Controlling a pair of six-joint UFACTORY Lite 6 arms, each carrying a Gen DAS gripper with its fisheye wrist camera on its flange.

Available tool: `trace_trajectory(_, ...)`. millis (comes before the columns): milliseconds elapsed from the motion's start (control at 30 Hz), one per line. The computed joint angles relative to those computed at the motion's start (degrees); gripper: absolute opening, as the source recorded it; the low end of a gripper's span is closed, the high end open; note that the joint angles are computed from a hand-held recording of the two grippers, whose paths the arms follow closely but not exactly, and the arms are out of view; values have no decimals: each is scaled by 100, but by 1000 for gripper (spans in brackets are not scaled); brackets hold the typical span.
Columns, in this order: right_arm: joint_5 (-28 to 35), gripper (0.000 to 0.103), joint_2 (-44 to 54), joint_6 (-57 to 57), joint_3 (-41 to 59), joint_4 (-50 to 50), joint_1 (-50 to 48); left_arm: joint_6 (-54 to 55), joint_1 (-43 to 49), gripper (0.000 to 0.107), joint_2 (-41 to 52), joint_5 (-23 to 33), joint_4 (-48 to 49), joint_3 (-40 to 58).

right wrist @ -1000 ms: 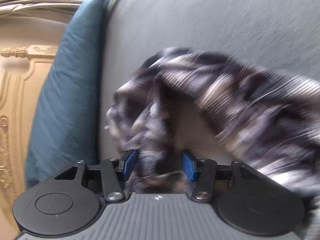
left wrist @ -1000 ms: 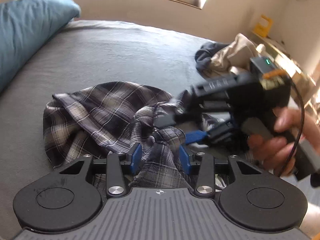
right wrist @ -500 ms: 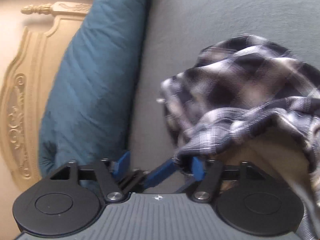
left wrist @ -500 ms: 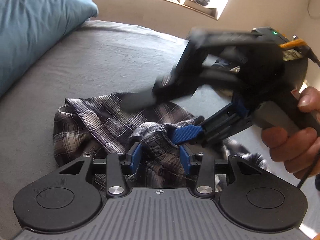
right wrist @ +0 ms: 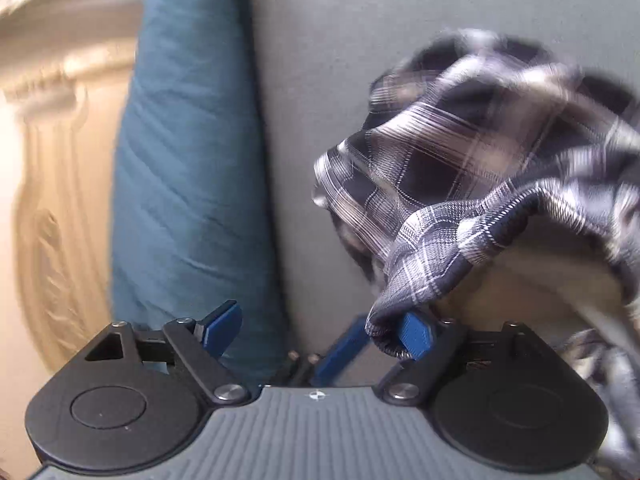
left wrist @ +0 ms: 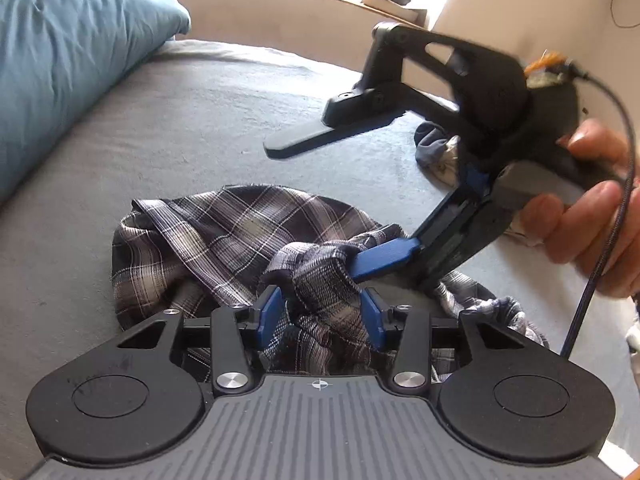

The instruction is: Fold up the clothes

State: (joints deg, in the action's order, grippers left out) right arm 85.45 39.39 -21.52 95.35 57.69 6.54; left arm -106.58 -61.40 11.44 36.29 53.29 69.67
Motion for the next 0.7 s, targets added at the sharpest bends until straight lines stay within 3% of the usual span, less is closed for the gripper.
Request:
trace_trajectory(133, 352, 90, -514, -338, -17, -167, -491, -77, -35, 45, 81, 19, 65, 114)
trace_trajectory(333, -18, 86, -2369, -1802, -1769, -672, -2212, 457, -4, 45, 946, 377, -190, 1126)
trace_trajectory(400, -387, 74, -3136, -2161, -2440, -1114, -2572, 818, 15, 44, 1373, 695, -417, 1630)
trace_trajectory(533, -1207, 66, -4536, -3020, -3630, -1838, -2804, 1685, 109, 30, 2086, 1346, -873, 2490)
trace_trajectory(633, -2507, 65, -5301, -2943, -4343, -2420, -1778, 1791, 115, 16, 2163, 1596, -948, 2580)
trace_trajectory(700, -3371, 60, -5259, -2689, -4617, -2746, -1096, 1748, 95, 10, 2116, 1717, -967, 2550)
